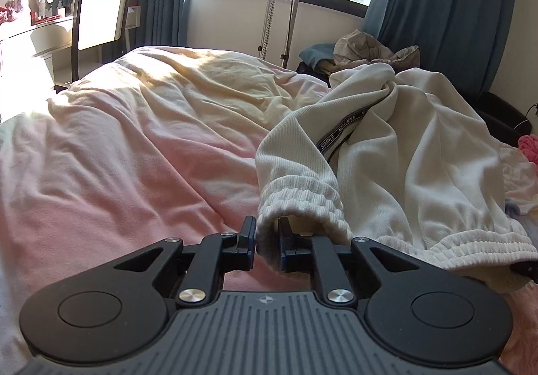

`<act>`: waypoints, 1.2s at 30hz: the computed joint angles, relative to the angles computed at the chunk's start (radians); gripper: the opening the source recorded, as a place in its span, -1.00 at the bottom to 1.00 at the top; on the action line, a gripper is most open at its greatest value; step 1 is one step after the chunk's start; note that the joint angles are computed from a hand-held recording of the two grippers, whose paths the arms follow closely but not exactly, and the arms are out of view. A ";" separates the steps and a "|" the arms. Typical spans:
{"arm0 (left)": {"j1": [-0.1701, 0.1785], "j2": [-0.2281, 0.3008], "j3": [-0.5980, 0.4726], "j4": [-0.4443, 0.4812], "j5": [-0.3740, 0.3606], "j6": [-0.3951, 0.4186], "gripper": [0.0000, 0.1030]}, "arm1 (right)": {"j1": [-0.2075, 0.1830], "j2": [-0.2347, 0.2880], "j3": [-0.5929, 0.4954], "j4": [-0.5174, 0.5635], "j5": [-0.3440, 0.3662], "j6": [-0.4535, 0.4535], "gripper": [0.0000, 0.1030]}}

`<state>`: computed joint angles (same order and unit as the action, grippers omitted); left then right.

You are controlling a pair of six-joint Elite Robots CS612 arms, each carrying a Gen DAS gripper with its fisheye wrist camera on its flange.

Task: Fold clothes
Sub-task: 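Lift both cuffs with both grippers, stretching the cream sweatpants out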

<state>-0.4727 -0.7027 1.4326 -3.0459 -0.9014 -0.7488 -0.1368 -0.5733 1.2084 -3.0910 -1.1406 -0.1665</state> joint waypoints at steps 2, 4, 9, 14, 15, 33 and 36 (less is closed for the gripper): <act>0.006 0.013 -0.011 -0.027 -0.021 0.017 -0.57 | 0.001 0.011 -0.002 -0.004 0.004 -0.014 -0.71; 0.013 0.025 -0.028 -0.030 -0.028 0.022 -0.55 | 0.003 0.015 -0.004 -0.010 0.008 -0.027 -0.72; 0.030 0.053 -0.066 -0.097 -0.020 0.068 -0.83 | -0.009 0.008 0.012 -0.048 0.096 0.023 -0.75; 0.047 0.026 -0.062 -0.151 -0.002 0.042 -0.83 | -0.017 -0.028 0.060 -0.063 0.168 0.036 -0.75; 0.050 0.016 -0.056 -0.171 0.008 0.044 -0.83 | -0.018 -0.037 0.071 -0.078 0.194 0.040 -0.75; 0.239 -0.103 -0.094 -0.174 0.113 0.273 -0.84 | 0.158 -0.100 0.135 -0.132 0.698 0.037 -0.73; 0.282 -0.080 -0.106 -0.126 0.101 0.248 -0.84 | 0.207 -0.064 0.084 -0.104 0.700 0.017 -0.73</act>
